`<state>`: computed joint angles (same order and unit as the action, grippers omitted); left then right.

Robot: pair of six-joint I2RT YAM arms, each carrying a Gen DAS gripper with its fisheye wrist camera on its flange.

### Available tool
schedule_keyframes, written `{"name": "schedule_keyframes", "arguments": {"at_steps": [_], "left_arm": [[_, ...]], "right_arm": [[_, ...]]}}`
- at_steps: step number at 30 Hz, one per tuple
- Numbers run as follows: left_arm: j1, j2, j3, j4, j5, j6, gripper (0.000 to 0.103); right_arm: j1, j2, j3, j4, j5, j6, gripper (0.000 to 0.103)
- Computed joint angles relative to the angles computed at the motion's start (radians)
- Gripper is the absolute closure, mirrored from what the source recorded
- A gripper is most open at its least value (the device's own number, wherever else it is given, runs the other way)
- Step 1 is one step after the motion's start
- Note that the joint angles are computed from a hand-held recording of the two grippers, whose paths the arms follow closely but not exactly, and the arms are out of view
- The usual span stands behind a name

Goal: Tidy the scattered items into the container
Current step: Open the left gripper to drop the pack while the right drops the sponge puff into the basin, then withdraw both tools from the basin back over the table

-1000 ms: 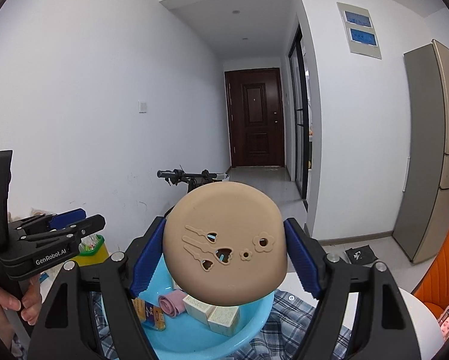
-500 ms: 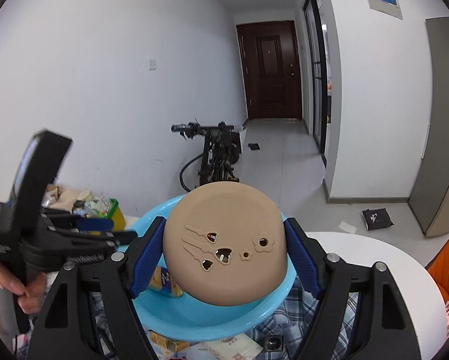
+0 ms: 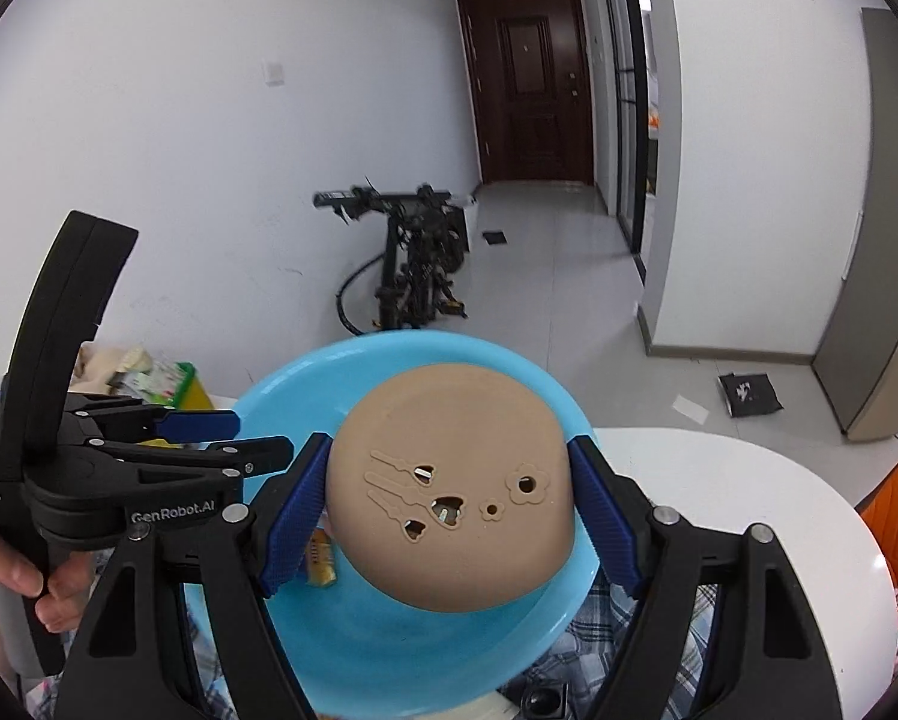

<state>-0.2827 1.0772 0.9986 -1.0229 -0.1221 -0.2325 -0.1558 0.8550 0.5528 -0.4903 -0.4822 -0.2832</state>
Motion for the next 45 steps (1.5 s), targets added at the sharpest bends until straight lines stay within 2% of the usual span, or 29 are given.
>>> {"name": "schedule_keyframes", "arguments": {"at_steps": [3, 5, 7, 9, 11, 16, 24, 28, 30, 32, 34, 39, 45], "left_arm": [[0.048, 0.09, -0.009, 0.039, 0.057, 0.02, 0.054], [0.084, 0.165, -0.008, 0.077, 0.102, 0.038, 0.043], [0.104, 0.223, -0.012, 0.126, 0.112, 0.058, 0.037], [0.11, 0.24, -0.034, 0.174, 0.098, 0.072, 0.036], [0.114, 0.247, -0.051, 0.201, 0.092, 0.084, 0.029], [0.133, 0.21, -0.107, 0.273, 0.08, 0.097, 0.029], [0.119, 0.133, -0.114, 0.252, -0.006, 0.164, 0.028], [0.104, 0.079, -0.117, 0.236, -0.066, 0.202, 0.028], [0.111, 0.055, -0.117, 0.221, -0.064, 0.204, 0.028], [0.124, 0.037, -0.118, 0.209, -0.048, 0.197, 0.028], [0.134, 0.026, -0.118, 0.198, -0.042, 0.186, 0.028], [0.126, -0.003, -0.139, 0.193, -0.043, 0.172, 0.028], [0.151, -0.041, -0.153, 0.179, 0.0, 0.164, 0.028]], "right_arm": [[0.023, 0.094, 0.004, 0.047, 0.017, 0.005, 0.027], [0.016, 0.168, 0.012, 0.072, -0.004, 0.003, 0.027], [0.01, 0.224, 0.015, 0.101, -0.015, 0.009, 0.027], [0.011, 0.265, 0.01, 0.131, -0.008, 0.002, 0.027], [0.019, 0.296, 0.004, 0.159, 0.013, -0.005, 0.027], [0.017, 0.36, 0.017, 0.207, 0.007, 0.012, 0.027], [0.07, 0.381, 0.035, 0.23, 0.044, 0.05, 0.026], [0.097, 0.377, 0.025, 0.253, 0.083, 0.083, 0.022], [0.106, 0.35, 0.012, 0.263, 0.116, 0.09, 0.019], [0.119, 0.322, 0.004, 0.273, 0.129, 0.1, 0.007], [0.115, 0.291, 0.001, 0.258, 0.119, 0.103, 0.004], [0.126, 0.259, 0.014, 0.22, 0.13, 0.115, 0.004], [0.121, 0.22, 0.012, 0.187, 0.136, 0.098, 0.004]]}}
